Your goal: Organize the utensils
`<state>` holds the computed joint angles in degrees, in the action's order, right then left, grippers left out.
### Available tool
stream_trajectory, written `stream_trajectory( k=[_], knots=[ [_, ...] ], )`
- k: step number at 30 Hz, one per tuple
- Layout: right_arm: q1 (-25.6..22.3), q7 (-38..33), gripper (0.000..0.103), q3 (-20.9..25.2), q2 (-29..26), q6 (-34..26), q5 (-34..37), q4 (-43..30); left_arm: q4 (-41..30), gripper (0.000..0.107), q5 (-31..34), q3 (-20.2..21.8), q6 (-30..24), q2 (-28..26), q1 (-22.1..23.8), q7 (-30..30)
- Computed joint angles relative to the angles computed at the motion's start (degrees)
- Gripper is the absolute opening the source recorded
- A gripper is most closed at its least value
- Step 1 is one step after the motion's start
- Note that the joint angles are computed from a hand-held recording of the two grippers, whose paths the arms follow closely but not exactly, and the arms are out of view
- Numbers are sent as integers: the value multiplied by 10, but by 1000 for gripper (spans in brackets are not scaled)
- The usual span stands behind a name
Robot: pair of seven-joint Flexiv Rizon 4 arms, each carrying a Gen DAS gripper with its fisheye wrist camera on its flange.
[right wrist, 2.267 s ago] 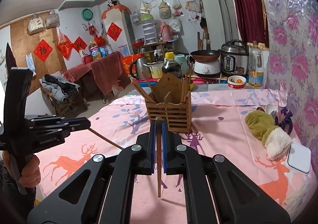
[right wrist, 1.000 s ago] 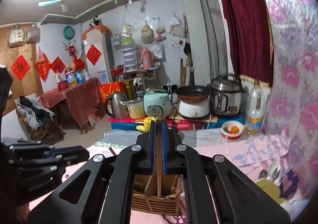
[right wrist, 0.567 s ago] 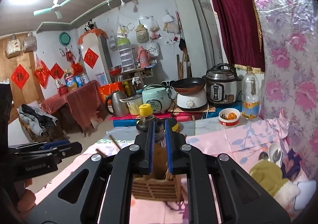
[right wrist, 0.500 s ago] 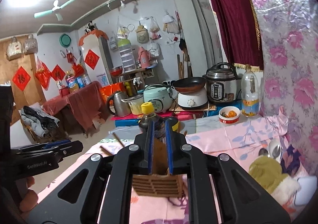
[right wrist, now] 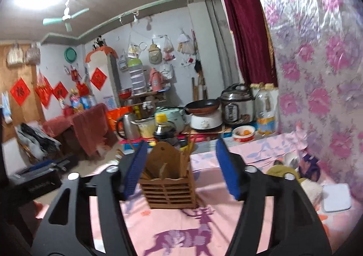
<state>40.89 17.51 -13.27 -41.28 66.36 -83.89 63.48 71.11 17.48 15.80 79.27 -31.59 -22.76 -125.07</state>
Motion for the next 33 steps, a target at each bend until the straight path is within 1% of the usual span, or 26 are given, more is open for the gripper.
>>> stream_trajectory(
  k=[1,2,3,4,8,11,14,16,19,22,24,28,33],
  knots=[
    [4,-14,68,0,-1,-13,3,2,5,94,9,11,13,-1,-6,-12],
    [7,-18,74,0,0,-19,2,7,8,94,17,22,23,-4,-12,-21],
    [7,-16,77,0,1,-21,-2,13,8,95,23,32,22,-6,-19,-26],
    [7,-9,79,1,1,-21,-5,19,7,95,31,46,9,-8,-29,-32],
    [5,-25,80,17,-1,-29,23,28,5,97,67,73,-12,-8,-50,-70],
    [6,-21,85,16,1,-24,27,35,0,97,109,91,-28,-6,-67,-102],
    [9,-6,88,13,11,-22,13,51,-14,97,162,117,-56,-9,-91,-152],
    [10,8,90,13,19,-28,-1,64,-21,97,191,122,-72,-10,-99,-175],
    [5,30,91,21,29,-35,-22,82,-26,97,232,121,-82,-7,-106,-204],
    [0,17,91,35,29,-45,-14,86,-34,97,281,128,-96,-5,-121,-244],
    [-2,13,91,39,27,-46,-8,85,-35,97,305,123,-99,-2,-122,-260],
    [0,13,94,37,26,-50,-10,82,-33,97,333,97,-102,8,-109,-274],
    [4,21,95,35,25,-56,-19,82,-27,97,371,70,-102,22,-93,-297]
  ],
)
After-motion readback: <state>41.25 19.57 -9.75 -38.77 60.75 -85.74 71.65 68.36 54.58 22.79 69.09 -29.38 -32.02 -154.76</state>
